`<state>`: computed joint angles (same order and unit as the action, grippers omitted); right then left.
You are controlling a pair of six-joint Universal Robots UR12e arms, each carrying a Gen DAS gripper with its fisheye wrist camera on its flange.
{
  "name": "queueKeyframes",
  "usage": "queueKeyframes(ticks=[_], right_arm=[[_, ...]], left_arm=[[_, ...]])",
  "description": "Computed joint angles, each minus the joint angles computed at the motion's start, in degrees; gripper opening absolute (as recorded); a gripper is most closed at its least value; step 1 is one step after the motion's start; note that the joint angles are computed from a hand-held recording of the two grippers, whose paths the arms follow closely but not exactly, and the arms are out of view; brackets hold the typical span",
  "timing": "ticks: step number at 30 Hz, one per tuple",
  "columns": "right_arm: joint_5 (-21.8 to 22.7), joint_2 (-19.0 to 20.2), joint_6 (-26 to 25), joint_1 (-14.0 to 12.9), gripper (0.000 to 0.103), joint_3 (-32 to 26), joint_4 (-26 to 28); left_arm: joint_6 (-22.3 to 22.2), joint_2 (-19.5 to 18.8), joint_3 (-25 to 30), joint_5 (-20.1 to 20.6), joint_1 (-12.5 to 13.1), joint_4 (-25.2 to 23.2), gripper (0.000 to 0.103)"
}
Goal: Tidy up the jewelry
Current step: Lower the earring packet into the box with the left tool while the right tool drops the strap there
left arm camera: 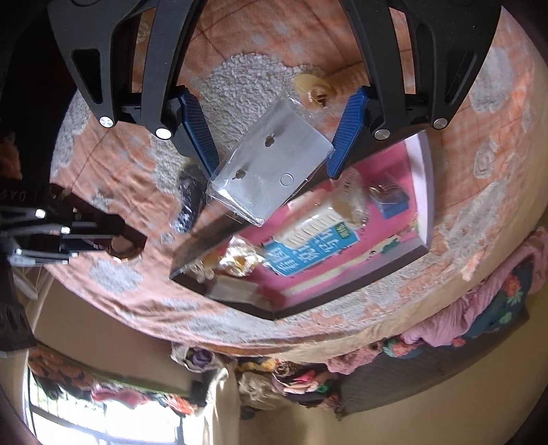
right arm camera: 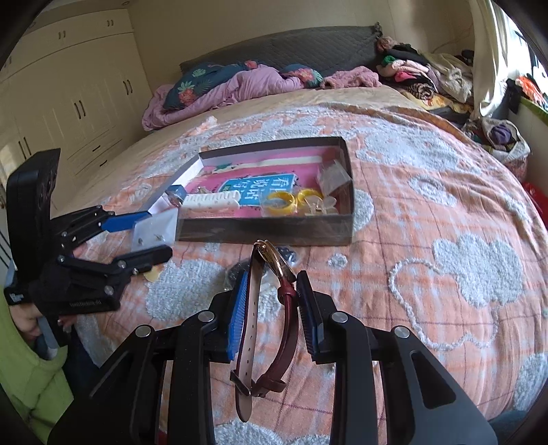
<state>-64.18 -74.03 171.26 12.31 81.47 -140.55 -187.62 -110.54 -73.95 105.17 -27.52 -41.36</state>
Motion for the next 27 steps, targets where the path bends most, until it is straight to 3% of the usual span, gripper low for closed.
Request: queueKeyframes(ticks=[27], right_arm=[[0.74, 4.37, -0.21, 1.72, 0.028, -7.66, -2.60]], left_arm=[[-10.43, 2.50, -2.65, 3.07, 2.94, 4.39, 0.057]])
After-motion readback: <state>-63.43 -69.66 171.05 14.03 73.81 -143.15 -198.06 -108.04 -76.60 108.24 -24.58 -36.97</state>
